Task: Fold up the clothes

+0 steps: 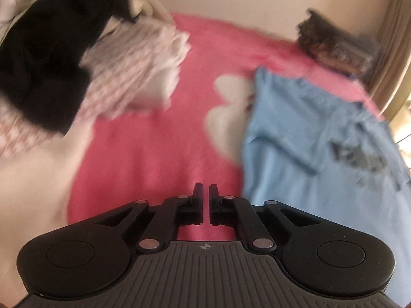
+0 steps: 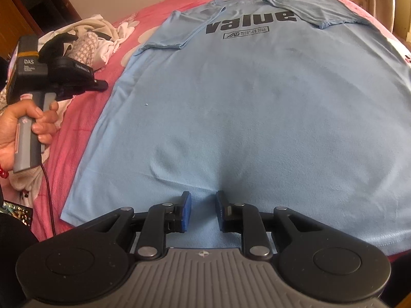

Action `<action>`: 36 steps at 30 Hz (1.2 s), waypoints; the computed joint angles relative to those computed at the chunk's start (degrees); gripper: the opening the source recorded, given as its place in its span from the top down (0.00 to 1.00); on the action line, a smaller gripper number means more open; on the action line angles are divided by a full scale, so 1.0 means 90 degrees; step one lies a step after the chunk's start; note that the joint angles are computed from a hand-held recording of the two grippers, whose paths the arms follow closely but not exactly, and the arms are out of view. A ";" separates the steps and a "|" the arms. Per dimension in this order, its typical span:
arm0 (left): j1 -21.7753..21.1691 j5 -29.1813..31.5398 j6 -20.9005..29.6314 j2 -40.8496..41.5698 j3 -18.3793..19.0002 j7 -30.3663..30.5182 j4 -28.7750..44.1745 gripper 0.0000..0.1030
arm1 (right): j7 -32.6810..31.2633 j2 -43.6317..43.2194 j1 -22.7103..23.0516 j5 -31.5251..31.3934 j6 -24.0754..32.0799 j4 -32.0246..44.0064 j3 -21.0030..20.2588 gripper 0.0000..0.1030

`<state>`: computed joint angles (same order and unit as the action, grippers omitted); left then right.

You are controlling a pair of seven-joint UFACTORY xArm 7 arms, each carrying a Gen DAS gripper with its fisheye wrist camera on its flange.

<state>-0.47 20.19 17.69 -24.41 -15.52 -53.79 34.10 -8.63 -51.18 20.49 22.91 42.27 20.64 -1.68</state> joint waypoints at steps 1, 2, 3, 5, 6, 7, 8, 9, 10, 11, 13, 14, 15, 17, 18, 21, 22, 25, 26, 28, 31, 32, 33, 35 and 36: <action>-0.0121 -0.0052 -0.0190 0.0122 0.0041 0.0111 0.0084 0.97 | -0.0005 -0.0006 0.0001 0.0001 0.0002 -0.0004 -0.0010 0.78; -0.0243 -0.0117 -0.0380 0.0249 0.0083 0.0237 0.0172 0.97 | -0.0003 -0.0009 -0.0001 -0.0003 0.0002 -0.0006 -0.0008 0.77; -0.0402 -0.0264 -0.0506 0.0480 0.0152 0.0381 0.0322 0.97 | 0.0005 -0.0013 -0.0004 -0.0011 0.0000 -0.0009 0.0005 0.77; -0.0631 -0.0639 -0.0582 0.0997 0.0291 0.0522 0.0620 0.96 | 0.0026 -0.0027 -0.0005 -0.0033 -0.0006 -0.0018 0.0036 0.77; -0.0607 -0.0653 -0.0493 0.1196 0.0279 0.0419 0.0751 0.95 | 0.0037 -0.0034 -0.0004 -0.0045 -0.0009 -0.0022 0.0051 0.77; -0.0406 -0.0400 -0.0373 0.1327 0.0169 0.0143 0.0852 0.94 | 0.0041 -0.0041 -0.0001 -0.0053 -0.0011 -0.0026 0.0052 0.77; -0.0196 -0.0015 -0.0252 0.1443 0.0074 -0.0210 0.0948 0.96 | 0.0040 -0.0047 0.0004 -0.0059 -0.0012 -0.0030 0.0045 0.77; -0.0122 0.0131 -0.0357 0.1422 0.0172 -0.0431 0.0860 0.96 | 0.0030 -0.0034 0.0010 -0.0059 -0.0019 -0.0026 0.0030 0.77; -0.0067 0.0200 -0.0408 0.1303 0.0271 -0.0601 0.0750 0.96 | 0.0018 -0.0014 0.0018 -0.0054 -0.0026 -0.0019 0.0012 0.77; 0.0017 0.0276 -0.0378 0.1168 0.0317 -0.0767 0.0676 0.96 | 0.0013 -0.0002 0.0023 -0.0045 -0.0026 -0.0014 -0.0002 0.77; 0.0432 0.0944 0.0158 0.0895 0.0050 -0.1334 0.0731 0.97 | -0.0007 0.0022 0.0029 -0.0028 -0.0024 -0.0005 -0.0028 0.77; 0.0442 0.1043 0.0329 0.0785 0.0088 -0.1380 0.0727 0.96 | -0.0024 0.0029 0.0033 -0.0020 -0.0020 -0.0001 -0.0040 0.77; 0.0323 0.0903 0.0299 0.0692 0.0249 -0.1258 0.0666 0.96 | -0.0043 0.0037 0.0036 -0.0013 -0.0015 0.0004 -0.0053 0.77; 0.0082 0.0609 0.0042 0.0564 0.0425 -0.1003 0.0555 0.95 | -0.0060 0.0045 0.0037 0.0014 -0.0016 0.0006 -0.0063 0.77; -0.0048 0.0473 -0.0139 0.0531 0.0463 -0.0830 0.0511 0.94 | -0.0050 0.0036 0.0037 0.0026 -0.0014 0.0001 -0.0050 0.77; -0.0862 -0.0487 -0.0600 0.0701 0.0885 0.0224 0.0484 0.92 | -0.0023 0.0010 0.0029 0.0034 -0.0006 -0.0009 -0.0019 0.76; -0.1180 -0.0904 -0.0598 0.0840 0.1064 0.0675 0.0538 0.91 | -0.0014 0.0002 0.0027 0.0034 -0.0004 -0.0011 -0.0011 0.76; -0.0929 -0.0989 -0.0055 0.0903 0.0784 0.0688 0.0566 0.96 | -0.0011 0.0041 0.0042 0.0052 -0.0032 -0.0003 -0.0019 0.76; -0.0885 -0.1173 -0.0154 0.0753 0.0862 0.0624 0.0370 0.96 | -0.0012 0.0056 0.0045 0.0061 -0.0036 0.0003 -0.0028 0.76; -0.0498 -0.1183 -0.0098 0.0416 0.0719 0.0264 0.0111 0.96 | -0.0025 0.0077 0.0049 0.0079 -0.0031 0.0013 -0.0053 0.76; 0.0001 -0.0718 0.0462 -0.0173 0.0444 -0.0159 0.0017 0.93 | -0.0072 0.0080 0.0049 0.0100 -0.0020 0.0013 -0.0086 0.76; -0.0183 -0.0863 0.0408 -0.0296 0.0596 0.0056 -0.0053 0.92 | -0.0078 0.0084 0.0045 0.0105 -0.0013 0.0017 -0.0087 0.76; -0.0384 -0.1033 0.0336 -0.0394 0.0732 0.0299 -0.0110 0.91 | -0.0074 0.0083 0.0041 0.0112 -0.0009 0.0021 -0.0079 0.76; -0.0788 -0.1409 0.0158 -0.0499 0.0967 0.0811 -0.0188 0.88 | -0.0075 0.0071 0.0035 0.0113 -0.0013 0.0016 -0.0062 0.76; -0.1051 -0.1642 0.0073 -0.0433 0.1075 0.1102 -0.0176 0.88 | -0.0071 0.0065 0.0029 0.0108 -0.0017 0.0011 -0.0050 0.76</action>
